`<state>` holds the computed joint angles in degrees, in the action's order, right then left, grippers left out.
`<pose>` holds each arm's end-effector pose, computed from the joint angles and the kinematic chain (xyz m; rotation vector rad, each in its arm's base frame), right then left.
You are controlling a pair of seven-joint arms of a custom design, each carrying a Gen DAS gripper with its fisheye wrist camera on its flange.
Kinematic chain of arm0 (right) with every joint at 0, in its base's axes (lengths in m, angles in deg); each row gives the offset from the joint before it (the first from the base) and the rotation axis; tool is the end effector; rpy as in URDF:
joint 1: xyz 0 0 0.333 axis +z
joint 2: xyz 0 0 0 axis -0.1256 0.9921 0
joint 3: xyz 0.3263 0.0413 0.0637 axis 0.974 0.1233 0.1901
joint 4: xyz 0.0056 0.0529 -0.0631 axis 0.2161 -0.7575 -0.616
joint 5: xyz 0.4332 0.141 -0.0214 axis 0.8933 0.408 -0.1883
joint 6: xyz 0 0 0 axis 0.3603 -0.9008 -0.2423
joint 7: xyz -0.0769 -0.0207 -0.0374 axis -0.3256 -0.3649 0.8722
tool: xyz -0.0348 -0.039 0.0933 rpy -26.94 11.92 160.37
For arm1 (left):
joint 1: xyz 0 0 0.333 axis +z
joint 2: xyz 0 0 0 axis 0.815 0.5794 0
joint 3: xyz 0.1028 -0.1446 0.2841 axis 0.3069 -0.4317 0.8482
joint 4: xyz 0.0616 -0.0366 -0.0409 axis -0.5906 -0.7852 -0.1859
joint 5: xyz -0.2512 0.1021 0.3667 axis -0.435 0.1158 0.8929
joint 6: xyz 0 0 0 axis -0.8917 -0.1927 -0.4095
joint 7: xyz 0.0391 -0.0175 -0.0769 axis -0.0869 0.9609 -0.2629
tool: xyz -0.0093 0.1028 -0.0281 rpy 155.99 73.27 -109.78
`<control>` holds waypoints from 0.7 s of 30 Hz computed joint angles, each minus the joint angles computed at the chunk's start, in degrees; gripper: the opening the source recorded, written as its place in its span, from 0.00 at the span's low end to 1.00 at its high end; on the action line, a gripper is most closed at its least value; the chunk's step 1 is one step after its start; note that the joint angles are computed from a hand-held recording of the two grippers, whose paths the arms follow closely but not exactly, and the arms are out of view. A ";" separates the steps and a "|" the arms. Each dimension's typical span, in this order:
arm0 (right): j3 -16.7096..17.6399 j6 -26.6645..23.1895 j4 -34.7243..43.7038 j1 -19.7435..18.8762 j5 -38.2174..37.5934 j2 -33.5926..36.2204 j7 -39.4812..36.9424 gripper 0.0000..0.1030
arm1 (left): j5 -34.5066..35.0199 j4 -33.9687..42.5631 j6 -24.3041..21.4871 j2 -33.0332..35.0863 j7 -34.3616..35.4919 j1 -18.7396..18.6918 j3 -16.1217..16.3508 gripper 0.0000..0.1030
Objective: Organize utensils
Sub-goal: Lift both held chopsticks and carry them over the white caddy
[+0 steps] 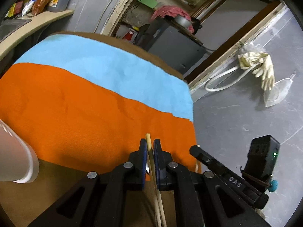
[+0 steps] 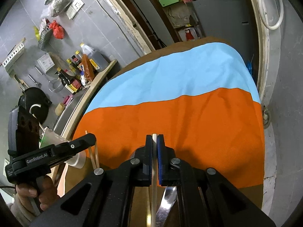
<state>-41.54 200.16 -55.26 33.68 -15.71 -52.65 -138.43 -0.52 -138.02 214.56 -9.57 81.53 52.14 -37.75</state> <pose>0.6230 0.5131 0.4909 -1.1562 2.0118 -0.3639 0.7424 -0.2425 0.5289 1.5339 -2.1993 1.1813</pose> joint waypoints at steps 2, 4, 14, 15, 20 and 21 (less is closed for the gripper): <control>-0.04 -0.38 -0.11 0.32 -0.24 -0.20 0.38 0.04 | -1.88 -1.36 0.60 -1.16 2.52 0.82 -0.50 0.06; -0.12 -0.98 0.33 0.81 -0.85 -0.12 0.86 0.04 | -3.97 -2.76 0.99 -2.52 5.52 1.46 -0.78 0.06; 0.40 -3.98 -1.61 2.26 -6.32 -3.19 3.45 0.04 | -10.03 -6.44 1.15 -7.32 12.61 0.95 0.54 0.05; 0.44 -4.98 -1.37 2.57 -7.42 -3.45 3.88 0.04 | -10.49 -6.60 1.06 -7.62 13.08 0.89 0.72 0.05; 1.00 -9.67 -1.20 4.03 -15.25 -5.99 6.91 0.04 | -14.20 -8.39 1.99 -10.29 16.90 0.62 1.40 0.05; 1.29 -10.50 -1.05 4.17 -16.95 -6.39 7.55 0.04 | -15.00 -8.64 2.14 -10.87 17.72 0.58 1.59 0.05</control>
<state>-40.25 189.65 -56.31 37.85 -32.65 -59.04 -130.88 -15.52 -146.66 216.70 -20.44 99.25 52.71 -36.16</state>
